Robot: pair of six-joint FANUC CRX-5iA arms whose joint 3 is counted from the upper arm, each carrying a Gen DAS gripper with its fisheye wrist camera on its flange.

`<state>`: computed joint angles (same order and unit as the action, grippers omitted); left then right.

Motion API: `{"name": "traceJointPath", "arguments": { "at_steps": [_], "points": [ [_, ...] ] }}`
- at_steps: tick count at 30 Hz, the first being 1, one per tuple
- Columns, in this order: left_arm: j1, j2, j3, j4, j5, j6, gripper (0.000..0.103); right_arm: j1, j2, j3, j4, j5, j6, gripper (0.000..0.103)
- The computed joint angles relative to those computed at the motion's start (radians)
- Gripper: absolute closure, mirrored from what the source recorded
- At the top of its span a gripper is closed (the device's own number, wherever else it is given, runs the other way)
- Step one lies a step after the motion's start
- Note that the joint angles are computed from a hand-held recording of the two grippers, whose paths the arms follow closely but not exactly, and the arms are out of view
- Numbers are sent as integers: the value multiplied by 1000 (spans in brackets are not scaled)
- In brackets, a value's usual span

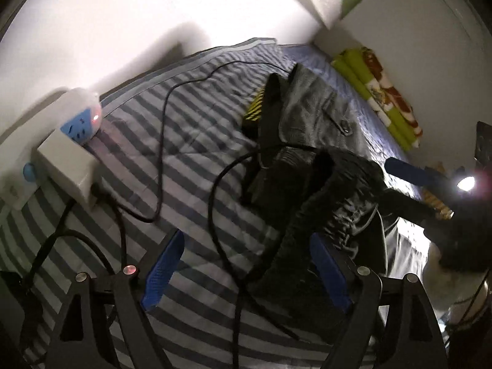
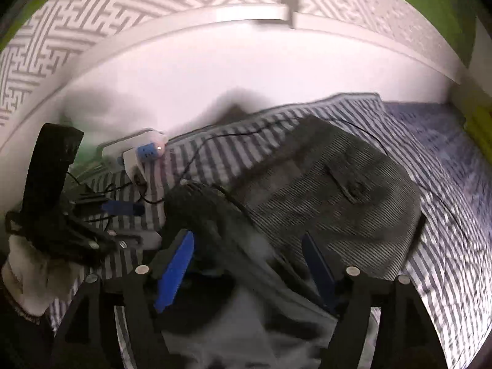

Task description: Organize objects

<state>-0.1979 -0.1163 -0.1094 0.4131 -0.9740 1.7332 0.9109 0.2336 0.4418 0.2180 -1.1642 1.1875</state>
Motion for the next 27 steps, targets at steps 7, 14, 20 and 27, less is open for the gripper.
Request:
{"name": "traceJointPath", "arguments": {
  "at_steps": [7, 14, 20, 27],
  "points": [
    [89, -60, -109, 115, 55, 13, 17, 78, 3, -77, 105, 17, 22, 92],
    [62, -40, -60, 61, 51, 22, 17, 272, -260, -419, 250, 142, -42, 94],
    [34, -2, -32, 45, 35, 23, 17, 338, -276, -463, 265, 127, 13, 94],
    [11, 14, 6, -15, 22, 71, 17, 138, -183, -302, 113, 93, -26, 95]
  ]
}}
